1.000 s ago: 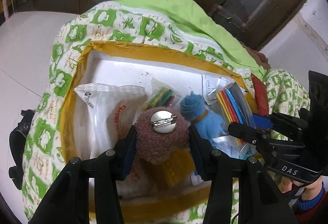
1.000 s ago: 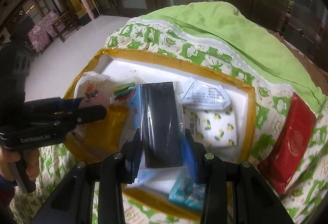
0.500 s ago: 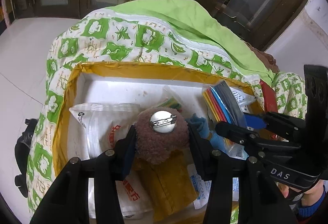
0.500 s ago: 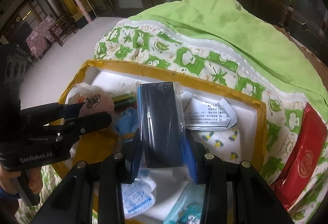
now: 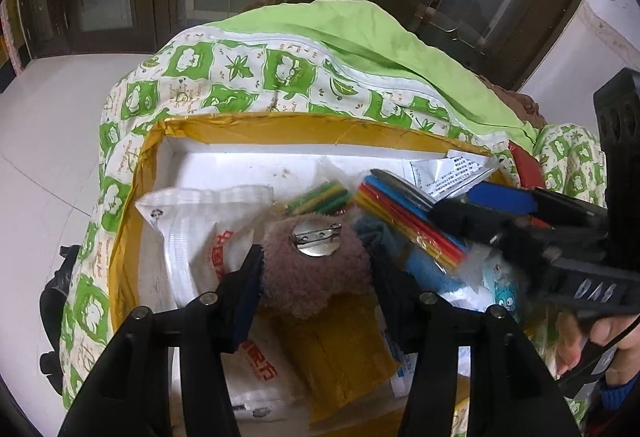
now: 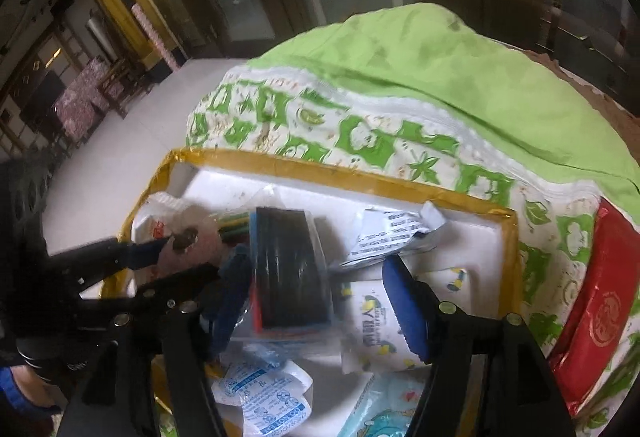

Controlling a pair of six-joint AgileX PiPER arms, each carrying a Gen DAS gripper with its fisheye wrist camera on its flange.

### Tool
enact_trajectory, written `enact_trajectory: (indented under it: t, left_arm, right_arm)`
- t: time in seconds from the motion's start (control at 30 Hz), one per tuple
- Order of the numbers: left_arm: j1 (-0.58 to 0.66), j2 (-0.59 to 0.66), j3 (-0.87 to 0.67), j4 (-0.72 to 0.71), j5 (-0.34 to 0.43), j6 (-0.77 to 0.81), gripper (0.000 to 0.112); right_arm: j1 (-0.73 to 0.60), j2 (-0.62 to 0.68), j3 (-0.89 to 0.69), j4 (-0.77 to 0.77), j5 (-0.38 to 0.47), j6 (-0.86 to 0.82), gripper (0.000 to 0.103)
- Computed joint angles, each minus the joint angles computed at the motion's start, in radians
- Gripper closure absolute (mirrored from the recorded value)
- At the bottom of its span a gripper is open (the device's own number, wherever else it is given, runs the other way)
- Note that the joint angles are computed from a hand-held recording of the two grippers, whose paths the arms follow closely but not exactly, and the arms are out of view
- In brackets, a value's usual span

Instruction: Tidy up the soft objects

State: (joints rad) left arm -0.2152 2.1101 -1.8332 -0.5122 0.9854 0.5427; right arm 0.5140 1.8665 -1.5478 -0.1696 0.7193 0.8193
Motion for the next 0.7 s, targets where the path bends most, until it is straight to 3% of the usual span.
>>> enact_trajectory:
  t: [0.2, 0.33, 0.7]
  left_arm:
    - [0.015, -0.101, 0.171, -0.064, -0.088, 0.087, 0.044]
    - [0.008, -0.206, 0.322, -0.071, -0.18, 0.138, 0.027]
    - [0.041, -0.421, 0.577, -0.099, -0.264, 0.228, 0.023]
  right_arm:
    - [0.031, -0.135, 0.147, -0.101, -0.07, 0.199, 0.017]
    - [0.075, -0.201, 0.222, -0.182, -0.081, 0.357, 0.012]
    - [0.302, -0.279, 0.314, -0.435, 0.025, 0.746, 0.009]
